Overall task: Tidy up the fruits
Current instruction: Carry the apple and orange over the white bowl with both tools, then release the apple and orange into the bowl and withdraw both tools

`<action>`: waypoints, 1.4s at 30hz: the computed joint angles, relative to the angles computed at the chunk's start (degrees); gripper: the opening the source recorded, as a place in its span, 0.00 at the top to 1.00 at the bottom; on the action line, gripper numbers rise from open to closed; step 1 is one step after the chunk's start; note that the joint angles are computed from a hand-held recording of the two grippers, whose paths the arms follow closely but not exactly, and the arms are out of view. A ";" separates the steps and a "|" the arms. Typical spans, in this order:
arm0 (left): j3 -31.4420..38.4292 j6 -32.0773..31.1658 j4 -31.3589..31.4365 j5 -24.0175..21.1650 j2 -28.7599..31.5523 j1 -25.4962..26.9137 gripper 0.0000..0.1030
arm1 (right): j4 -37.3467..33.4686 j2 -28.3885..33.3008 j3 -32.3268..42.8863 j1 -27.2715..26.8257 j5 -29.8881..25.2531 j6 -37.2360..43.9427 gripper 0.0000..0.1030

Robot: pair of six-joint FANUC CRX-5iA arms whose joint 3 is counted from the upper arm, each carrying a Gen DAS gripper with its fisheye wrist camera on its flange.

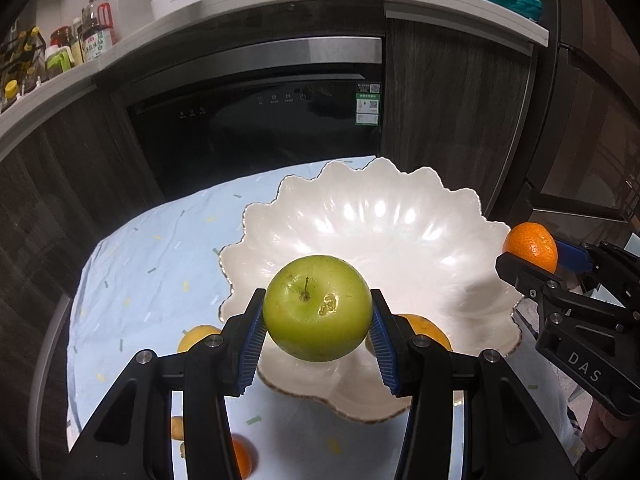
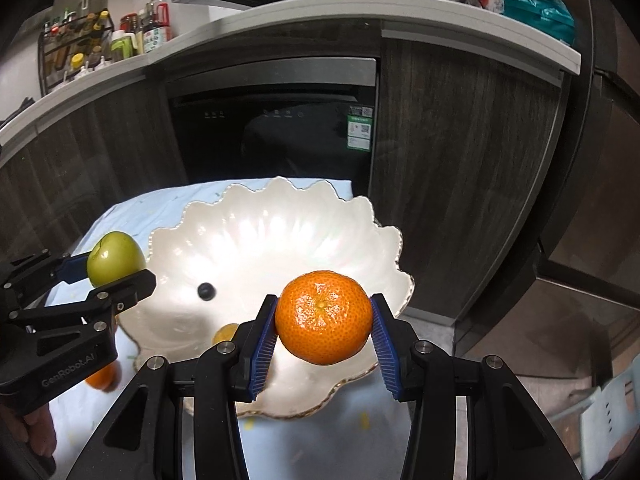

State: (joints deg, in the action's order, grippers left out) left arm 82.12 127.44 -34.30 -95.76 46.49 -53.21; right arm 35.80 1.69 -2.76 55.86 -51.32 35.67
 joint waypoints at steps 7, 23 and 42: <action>2.85 -0.23 1.49 -0.84 2.14 1.05 0.53 | -1.47 1.38 1.05 -1.06 0.22 0.89 0.55; 5.77 0.08 4.60 -3.78 4.15 2.41 0.52 | 1.26 1.91 0.91 -0.98 0.51 -2.57 0.32; 12.51 -2.18 -3.48 -6.98 5.15 -0.96 0.21 | 4.05 -0.47 -0.09 0.57 -0.25 -5.51 0.30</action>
State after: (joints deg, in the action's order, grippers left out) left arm 94.63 125.27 -37.77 -102.74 51.64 -54.17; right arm 39.85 1.22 -2.85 56.43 -51.57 30.16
